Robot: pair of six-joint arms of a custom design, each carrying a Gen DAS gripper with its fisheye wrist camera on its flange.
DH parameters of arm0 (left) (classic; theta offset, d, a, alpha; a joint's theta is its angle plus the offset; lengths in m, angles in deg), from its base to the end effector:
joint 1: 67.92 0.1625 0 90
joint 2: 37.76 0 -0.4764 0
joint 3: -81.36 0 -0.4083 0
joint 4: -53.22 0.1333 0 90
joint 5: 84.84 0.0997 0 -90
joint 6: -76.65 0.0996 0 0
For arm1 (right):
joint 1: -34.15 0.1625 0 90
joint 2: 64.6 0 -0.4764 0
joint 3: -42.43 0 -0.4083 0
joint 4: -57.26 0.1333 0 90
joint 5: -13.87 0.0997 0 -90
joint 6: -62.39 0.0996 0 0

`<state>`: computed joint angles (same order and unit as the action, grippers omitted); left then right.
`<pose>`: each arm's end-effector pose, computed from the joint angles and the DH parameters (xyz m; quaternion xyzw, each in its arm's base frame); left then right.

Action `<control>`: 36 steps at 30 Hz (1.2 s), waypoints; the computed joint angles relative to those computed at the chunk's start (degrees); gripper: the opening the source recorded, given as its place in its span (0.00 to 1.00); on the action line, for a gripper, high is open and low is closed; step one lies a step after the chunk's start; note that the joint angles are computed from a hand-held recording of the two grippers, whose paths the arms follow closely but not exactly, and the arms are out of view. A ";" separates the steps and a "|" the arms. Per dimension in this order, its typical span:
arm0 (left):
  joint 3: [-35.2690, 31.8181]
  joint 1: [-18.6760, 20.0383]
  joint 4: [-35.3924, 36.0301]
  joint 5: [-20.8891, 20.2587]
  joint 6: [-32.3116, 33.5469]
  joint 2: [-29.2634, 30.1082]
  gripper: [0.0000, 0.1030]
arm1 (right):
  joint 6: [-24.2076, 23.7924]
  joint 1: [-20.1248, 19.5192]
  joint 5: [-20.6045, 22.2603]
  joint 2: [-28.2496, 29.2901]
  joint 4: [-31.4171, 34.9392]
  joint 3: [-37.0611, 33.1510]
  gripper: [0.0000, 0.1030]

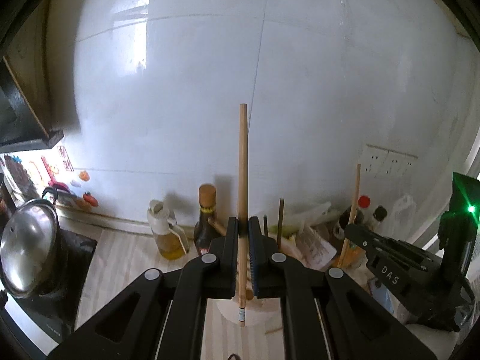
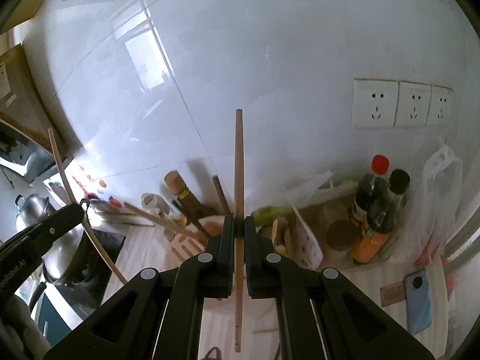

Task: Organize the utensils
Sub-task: 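Lower both chopsticks toward the holder slots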

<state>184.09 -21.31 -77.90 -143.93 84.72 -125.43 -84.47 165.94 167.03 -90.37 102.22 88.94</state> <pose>-0.2374 -0.5197 0.4995 0.3535 0.8720 -0.2858 0.1815 0.5253 -0.5210 0.1430 -0.0471 -0.8388 0.4537 0.2973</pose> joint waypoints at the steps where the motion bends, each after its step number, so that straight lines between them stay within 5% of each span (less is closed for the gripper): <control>1: -0.40 -0.10 -0.36 -0.06 0.09 0.34 0.04 | -0.49 -0.14 -0.02 -0.08 -0.23 -0.42 0.06; 16: -7.42 1.99 -3.96 -5.07 0.51 8.24 0.04 | -12.21 -2.88 -0.68 -3.03 -13.07 -0.45 0.06; 36: -8.21 5.73 -9.36 -7.94 2.04 15.10 0.04 | -23.23 -6.68 -1.24 -9.37 -36.48 13.10 0.06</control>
<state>175.88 -15.58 -87.26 -151.87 86.77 -110.33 -107.70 159.26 165.80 -99.74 65.74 102.04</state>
